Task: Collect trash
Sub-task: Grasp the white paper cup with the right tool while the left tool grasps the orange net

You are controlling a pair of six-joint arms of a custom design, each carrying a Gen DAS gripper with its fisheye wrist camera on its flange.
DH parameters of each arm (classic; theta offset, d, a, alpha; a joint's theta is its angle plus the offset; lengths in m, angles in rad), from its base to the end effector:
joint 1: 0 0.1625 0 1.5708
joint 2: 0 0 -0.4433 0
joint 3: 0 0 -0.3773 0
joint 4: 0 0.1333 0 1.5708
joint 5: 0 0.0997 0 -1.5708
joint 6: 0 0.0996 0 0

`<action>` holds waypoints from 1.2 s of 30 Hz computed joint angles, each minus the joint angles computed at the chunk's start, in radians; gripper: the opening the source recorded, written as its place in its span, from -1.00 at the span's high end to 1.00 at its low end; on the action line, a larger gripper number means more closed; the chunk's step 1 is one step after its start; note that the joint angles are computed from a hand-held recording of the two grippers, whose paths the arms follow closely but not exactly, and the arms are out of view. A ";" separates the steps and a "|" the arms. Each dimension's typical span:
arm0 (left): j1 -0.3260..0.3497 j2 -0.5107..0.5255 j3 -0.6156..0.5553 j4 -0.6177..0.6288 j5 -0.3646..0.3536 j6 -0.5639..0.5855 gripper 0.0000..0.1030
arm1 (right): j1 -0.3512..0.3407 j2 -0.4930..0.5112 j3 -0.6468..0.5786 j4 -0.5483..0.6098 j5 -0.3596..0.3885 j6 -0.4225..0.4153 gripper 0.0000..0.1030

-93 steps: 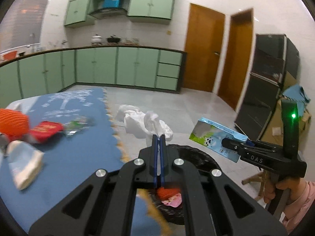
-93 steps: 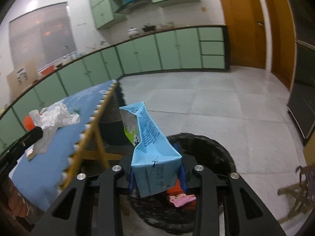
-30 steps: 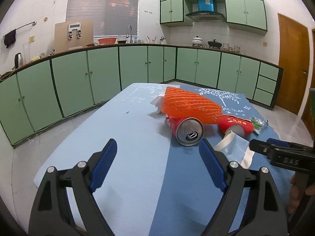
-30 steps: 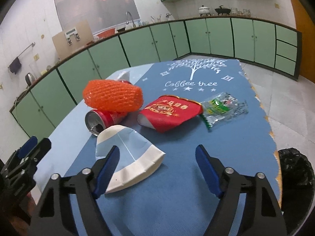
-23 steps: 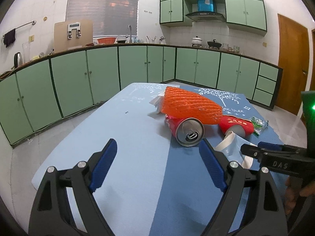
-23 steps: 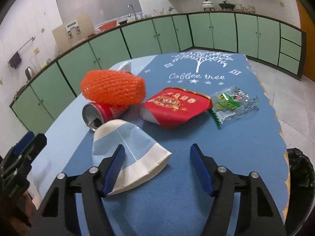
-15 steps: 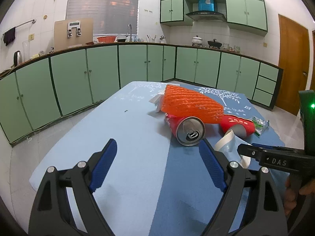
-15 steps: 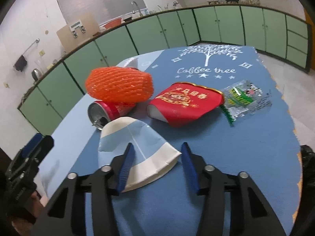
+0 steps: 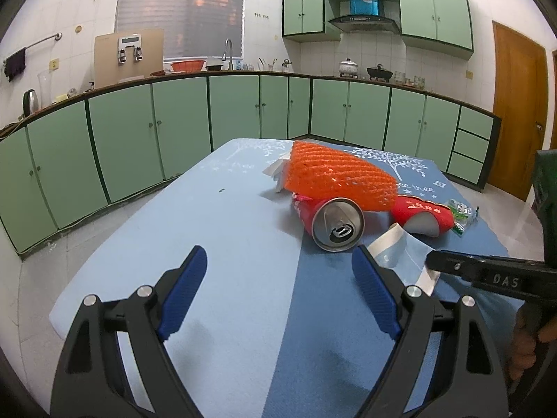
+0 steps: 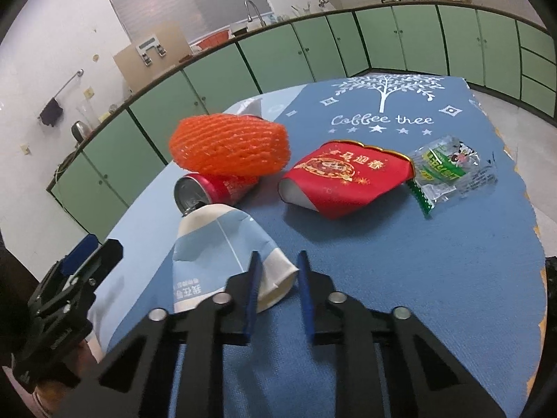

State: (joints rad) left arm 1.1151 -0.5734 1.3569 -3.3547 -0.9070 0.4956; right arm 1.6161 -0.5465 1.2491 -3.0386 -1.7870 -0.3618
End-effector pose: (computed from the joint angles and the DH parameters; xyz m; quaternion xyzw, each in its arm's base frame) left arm -0.1595 -0.7677 0.1783 0.2410 0.8091 -0.4476 0.2949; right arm 0.1483 -0.8001 0.1480 0.1470 -0.9114 0.3507 0.1573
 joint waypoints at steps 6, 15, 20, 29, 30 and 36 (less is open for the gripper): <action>-0.004 0.004 -0.001 -0.001 -0.005 0.006 -0.60 | 0.016 -0.031 0.061 -0.099 -0.010 -0.065 0.84; -0.016 0.037 -0.073 0.054 -0.044 -0.008 -0.60 | 0.024 -0.115 0.166 -0.253 -0.078 -0.109 0.88; -0.022 0.096 -0.182 0.109 -0.051 -0.003 -0.58 | 0.021 -0.146 0.199 -0.303 -0.100 -0.123 0.88; -0.026 0.245 -0.494 0.275 -0.044 -0.011 -0.59 | 0.012 -0.163 0.213 -0.326 -0.098 -0.135 0.88; -0.024 0.256 -0.517 0.290 -0.044 -0.017 -0.59 | 0.012 -0.163 0.212 -0.324 -0.098 -0.134 0.88; -0.011 0.317 -0.651 0.416 -0.028 -0.063 -0.59 | 0.005 -0.160 0.205 -0.314 -0.094 -0.133 0.88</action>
State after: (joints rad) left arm 1.1043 -0.2563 0.7064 -2.9386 -0.9350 0.4329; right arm 1.6212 -0.7068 1.4542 -3.3525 -1.8809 -0.4947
